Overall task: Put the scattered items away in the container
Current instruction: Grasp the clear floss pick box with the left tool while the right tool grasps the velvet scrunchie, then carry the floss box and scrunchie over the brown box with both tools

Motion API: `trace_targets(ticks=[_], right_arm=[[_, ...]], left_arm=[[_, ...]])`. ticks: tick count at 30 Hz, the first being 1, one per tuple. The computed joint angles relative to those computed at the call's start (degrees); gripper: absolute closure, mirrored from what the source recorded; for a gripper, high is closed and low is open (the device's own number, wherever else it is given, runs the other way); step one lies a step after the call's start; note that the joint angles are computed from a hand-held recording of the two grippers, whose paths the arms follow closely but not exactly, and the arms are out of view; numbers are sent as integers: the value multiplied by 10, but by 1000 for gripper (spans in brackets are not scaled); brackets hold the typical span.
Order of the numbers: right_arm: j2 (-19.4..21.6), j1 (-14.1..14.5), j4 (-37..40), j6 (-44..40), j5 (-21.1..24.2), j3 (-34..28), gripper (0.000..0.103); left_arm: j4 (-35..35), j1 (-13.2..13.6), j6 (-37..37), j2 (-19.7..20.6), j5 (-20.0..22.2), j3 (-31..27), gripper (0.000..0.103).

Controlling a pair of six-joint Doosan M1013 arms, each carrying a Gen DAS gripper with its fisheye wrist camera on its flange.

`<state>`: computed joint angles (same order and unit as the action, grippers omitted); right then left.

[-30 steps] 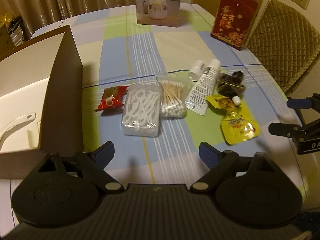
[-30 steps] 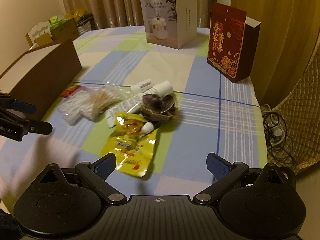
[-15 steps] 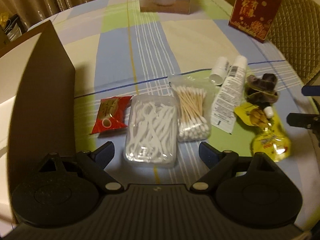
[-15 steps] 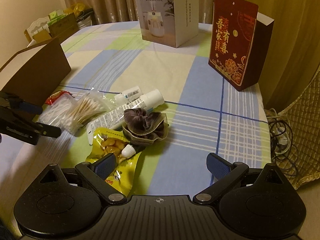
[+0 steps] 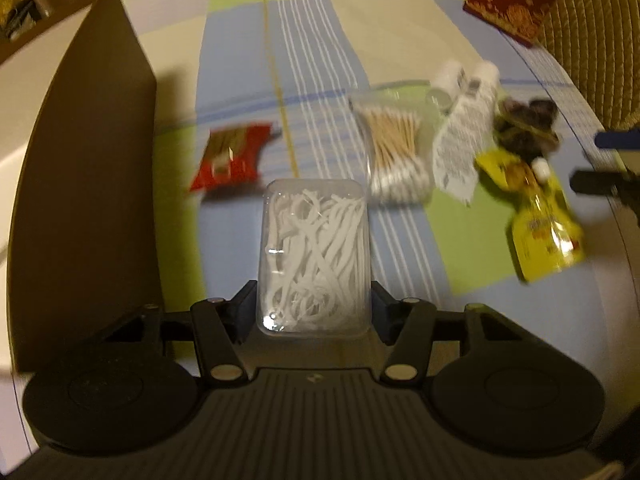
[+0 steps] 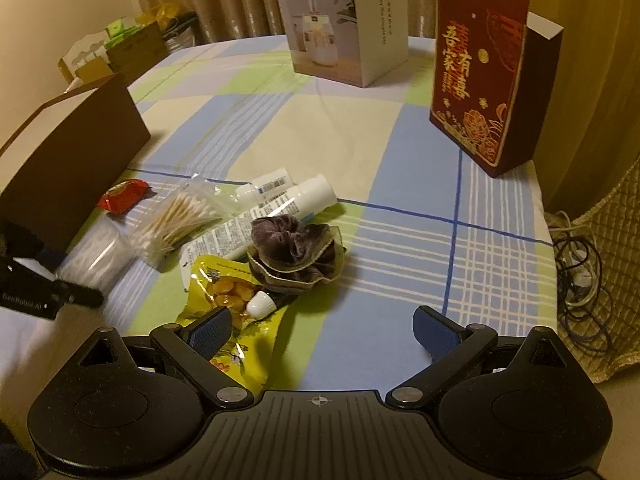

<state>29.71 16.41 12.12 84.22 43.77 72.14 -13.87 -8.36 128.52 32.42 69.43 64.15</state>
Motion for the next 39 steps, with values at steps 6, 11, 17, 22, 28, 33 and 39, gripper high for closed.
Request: trace_targets(ticks=[6, 11, 17, 22, 28, 33, 39], right_arm=[[4, 1, 16, -18, -13, -8, 1], [10, 3, 13, -8, -27, -13, 1], [31, 3, 19, 12, -18, -39, 24], [44, 8, 8, 4, -17, -54, 39], [36, 10, 4, -10, -24, -46, 75], [11, 6, 39, -11, -48, -25, 75], [-8, 10, 67, -18, -46, -20, 75]], left_arm=[[-22, -4, -12, 7, -25, -5, 51], [-25, -6, -10, 2, -38, 1, 51], [-33, -4, -12, -10, -61, 1, 51], [-37, -4, -24, -13, -79, -1, 51], [-44, -1, -24, -22, -92, 6, 51], [-59, 4, -19, -32, -96, 14, 51], [-83, 14, -5, -46, -101, 20, 51]])
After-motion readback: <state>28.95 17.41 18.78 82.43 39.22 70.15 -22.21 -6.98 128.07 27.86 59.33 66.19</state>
